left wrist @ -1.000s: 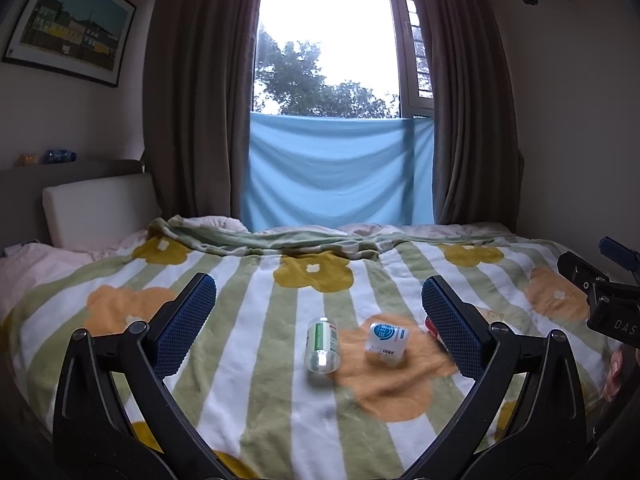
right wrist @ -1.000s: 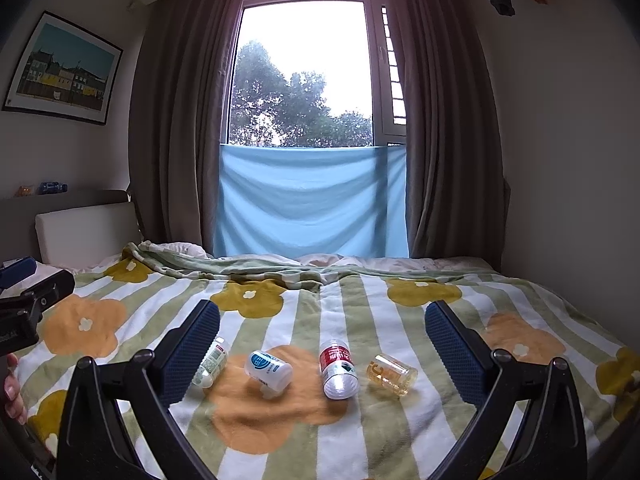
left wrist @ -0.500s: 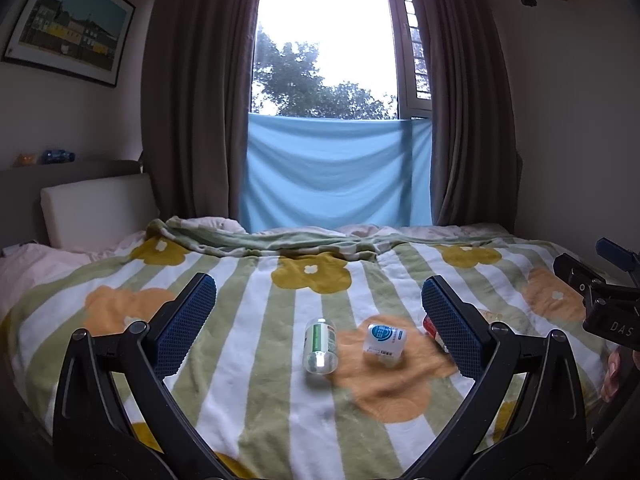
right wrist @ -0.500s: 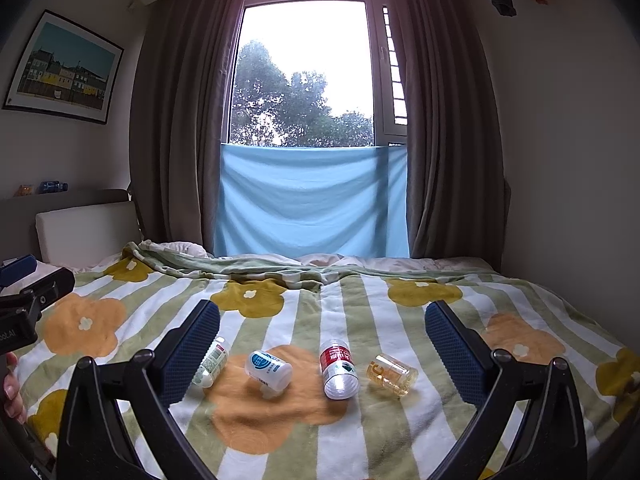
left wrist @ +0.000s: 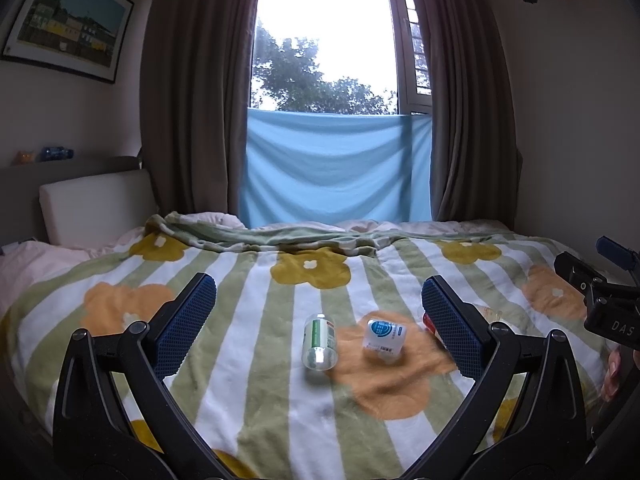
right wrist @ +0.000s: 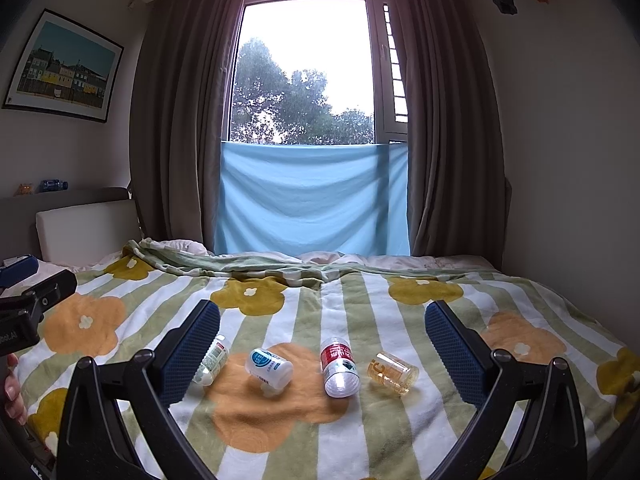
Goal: Flip cup upside down
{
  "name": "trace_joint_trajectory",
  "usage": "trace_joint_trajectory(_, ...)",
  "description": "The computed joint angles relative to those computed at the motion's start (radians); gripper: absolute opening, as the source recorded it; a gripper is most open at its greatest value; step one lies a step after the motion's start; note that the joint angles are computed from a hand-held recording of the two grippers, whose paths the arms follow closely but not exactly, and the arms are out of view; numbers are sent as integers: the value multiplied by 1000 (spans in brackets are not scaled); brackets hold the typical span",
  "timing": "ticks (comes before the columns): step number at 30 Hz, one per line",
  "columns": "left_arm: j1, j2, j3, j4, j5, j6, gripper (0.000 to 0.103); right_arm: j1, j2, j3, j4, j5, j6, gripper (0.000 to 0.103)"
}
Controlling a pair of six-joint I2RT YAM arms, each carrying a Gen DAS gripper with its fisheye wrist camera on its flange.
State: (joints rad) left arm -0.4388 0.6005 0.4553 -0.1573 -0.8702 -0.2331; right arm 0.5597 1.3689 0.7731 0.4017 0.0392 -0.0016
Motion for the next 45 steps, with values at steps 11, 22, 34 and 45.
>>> trace_joint_trajectory(11,9,9,-11,16,12,-1,103,-3,-1,-5,2,-1,1,103)
trace_joint_trajectory(22,19,50,-29,62,30,-8,103,-12,19,-1,-1,-9,-4,103)
trace_joint_trajectory(34,105,92,-21,97,117,15,103,-5,61,30,-11,-2,-6,103)
trace_joint_trajectory(45,231,160,-26,136,278,27,103,-60,363,366,-265,-69,-27,103)
